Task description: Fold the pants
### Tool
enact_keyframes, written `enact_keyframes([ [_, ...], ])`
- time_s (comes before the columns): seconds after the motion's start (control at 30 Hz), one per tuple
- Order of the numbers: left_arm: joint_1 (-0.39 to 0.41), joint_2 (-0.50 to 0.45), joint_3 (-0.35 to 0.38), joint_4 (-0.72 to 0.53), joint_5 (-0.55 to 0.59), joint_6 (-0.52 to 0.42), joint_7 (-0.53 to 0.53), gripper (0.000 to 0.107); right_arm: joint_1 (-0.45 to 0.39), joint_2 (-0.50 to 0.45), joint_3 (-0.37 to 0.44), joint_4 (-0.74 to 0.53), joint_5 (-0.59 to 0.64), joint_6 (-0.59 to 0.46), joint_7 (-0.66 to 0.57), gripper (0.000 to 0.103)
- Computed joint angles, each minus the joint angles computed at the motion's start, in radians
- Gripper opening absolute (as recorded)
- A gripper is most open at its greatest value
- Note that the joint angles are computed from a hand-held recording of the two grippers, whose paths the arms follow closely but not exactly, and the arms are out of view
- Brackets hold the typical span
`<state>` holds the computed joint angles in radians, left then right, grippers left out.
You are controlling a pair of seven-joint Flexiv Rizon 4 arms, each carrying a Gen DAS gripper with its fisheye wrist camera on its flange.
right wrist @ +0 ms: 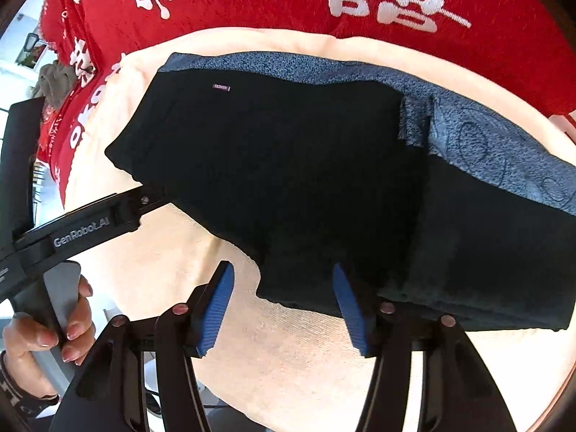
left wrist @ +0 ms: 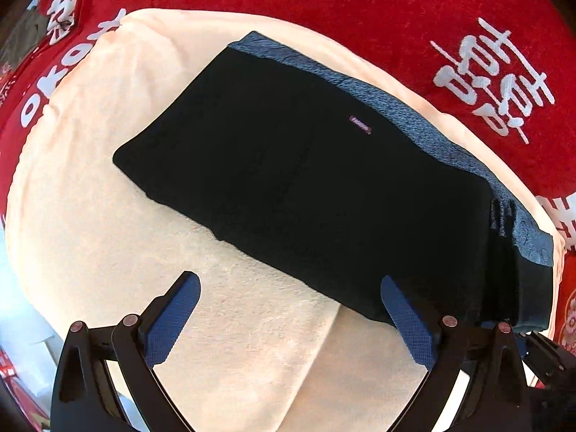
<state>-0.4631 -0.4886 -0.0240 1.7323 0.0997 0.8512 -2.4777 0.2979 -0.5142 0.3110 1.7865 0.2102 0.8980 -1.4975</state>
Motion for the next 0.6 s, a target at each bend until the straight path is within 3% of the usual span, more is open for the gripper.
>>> enact_keyframes([
  [0.17, 0.013, 0.027, 0.004, 0.053, -0.007, 0.032, -0.01, 0.101, -0.009, -0.008, 0.0, -0.001, 0.008, -0.012, -0.013, 0.036],
  [0.37, 0.041, 0.051, 0.007, 0.119, -0.02, 0.102, -0.008, 0.101, -0.019, -0.025, -0.001, -0.018, 0.03, -0.029, -0.003, 0.034],
  [0.5, 0.083, 0.072, -0.009, 0.207, -0.076, 0.23, 0.02, 0.101, -0.016, -0.024, -0.004, -0.014, 0.027, -0.025, 0.006, 0.034],
  [0.6, 0.119, 0.096, -0.022, 0.301, -0.132, 0.38, 0.049, 0.101, -0.014, -0.025, -0.006, -0.015, 0.022, -0.027, 0.012, 0.035],
])
